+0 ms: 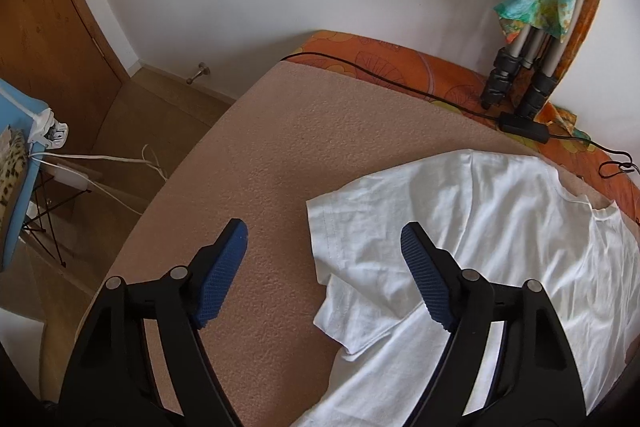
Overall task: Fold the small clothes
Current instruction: 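Grasp the T-shirt hem with the left gripper while the right gripper grasps the shoulder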
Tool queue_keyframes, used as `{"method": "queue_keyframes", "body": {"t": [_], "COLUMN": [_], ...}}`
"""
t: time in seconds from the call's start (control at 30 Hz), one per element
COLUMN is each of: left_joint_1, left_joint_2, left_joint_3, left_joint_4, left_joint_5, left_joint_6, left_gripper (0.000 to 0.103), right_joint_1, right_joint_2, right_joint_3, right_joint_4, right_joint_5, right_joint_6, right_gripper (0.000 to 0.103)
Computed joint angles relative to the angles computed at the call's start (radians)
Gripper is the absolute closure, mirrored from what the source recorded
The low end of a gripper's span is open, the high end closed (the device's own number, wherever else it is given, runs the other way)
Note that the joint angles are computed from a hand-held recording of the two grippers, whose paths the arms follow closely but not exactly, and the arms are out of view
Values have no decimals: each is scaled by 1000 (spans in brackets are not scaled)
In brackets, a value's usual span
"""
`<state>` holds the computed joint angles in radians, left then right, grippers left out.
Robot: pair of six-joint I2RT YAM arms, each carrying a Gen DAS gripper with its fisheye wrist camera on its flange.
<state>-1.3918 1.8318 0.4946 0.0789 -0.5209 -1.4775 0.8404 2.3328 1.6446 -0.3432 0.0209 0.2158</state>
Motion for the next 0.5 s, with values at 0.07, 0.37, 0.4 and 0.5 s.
{"method": "queue_keyframes", "body": {"t": [0.07,0.37,0.4,0.5], "left_joint_1": [-5,-2,-3,-7], "left_joint_2": [0,-9,-9,-7], "left_joint_3": [0,-56,-64,-73], "left_joint_4": [2,122,140,164], "left_joint_5": [2,14,13,11], "left_joint_6": [1,14,17,13], "left_gripper": [84,97,97,99], "right_joint_1": [7,26,25,18], "right_joint_2": [63,278,291,297], "right_joint_3": [81,380,395,391], "right_joint_4": [-47,-236,-246,-236], "right_joint_5": [8,93,98,105], "right_joint_6": [-8,-40,-38,-31], "right_gripper": [29,65,69,85]}}
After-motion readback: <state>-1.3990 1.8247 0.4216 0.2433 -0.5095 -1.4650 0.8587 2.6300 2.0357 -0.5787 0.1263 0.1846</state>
